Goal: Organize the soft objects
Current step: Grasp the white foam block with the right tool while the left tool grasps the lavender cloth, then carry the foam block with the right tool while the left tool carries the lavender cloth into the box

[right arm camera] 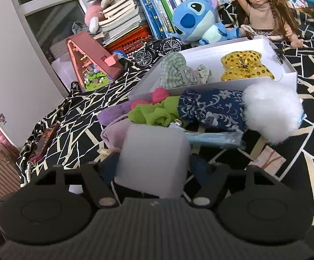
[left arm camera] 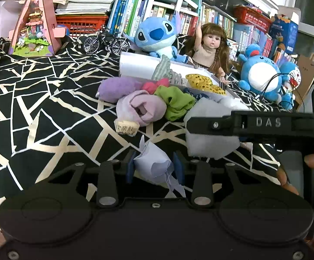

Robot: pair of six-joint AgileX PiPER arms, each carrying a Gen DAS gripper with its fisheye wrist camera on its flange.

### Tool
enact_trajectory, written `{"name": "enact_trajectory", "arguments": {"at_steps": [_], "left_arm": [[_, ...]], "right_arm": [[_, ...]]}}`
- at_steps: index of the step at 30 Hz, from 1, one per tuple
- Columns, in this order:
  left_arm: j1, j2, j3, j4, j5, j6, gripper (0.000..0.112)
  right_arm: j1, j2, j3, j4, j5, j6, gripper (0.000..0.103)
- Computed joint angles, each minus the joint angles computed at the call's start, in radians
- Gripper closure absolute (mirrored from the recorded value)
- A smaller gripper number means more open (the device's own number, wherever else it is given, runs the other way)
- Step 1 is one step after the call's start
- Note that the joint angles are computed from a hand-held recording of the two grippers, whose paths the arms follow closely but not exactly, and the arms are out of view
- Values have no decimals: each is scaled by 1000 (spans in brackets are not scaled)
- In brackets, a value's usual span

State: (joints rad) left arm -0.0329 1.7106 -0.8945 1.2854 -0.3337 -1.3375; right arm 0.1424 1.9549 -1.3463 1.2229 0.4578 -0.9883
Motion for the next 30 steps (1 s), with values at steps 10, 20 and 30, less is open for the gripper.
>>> {"name": "enact_trajectory", "arguments": {"at_steps": [10,20,30], "left_arm": [[16,4,-43,12,-20,-24,78],[21,19,-114,24,-40,-58,78],[15,94,-289,151,-42,-207,78]], "right_arm": [[14,-56,37,57,-70,-100,32],[-12,-70,30,105,-97,-139,32],[-46,-51,-35,80,-137,-128,31]]}}
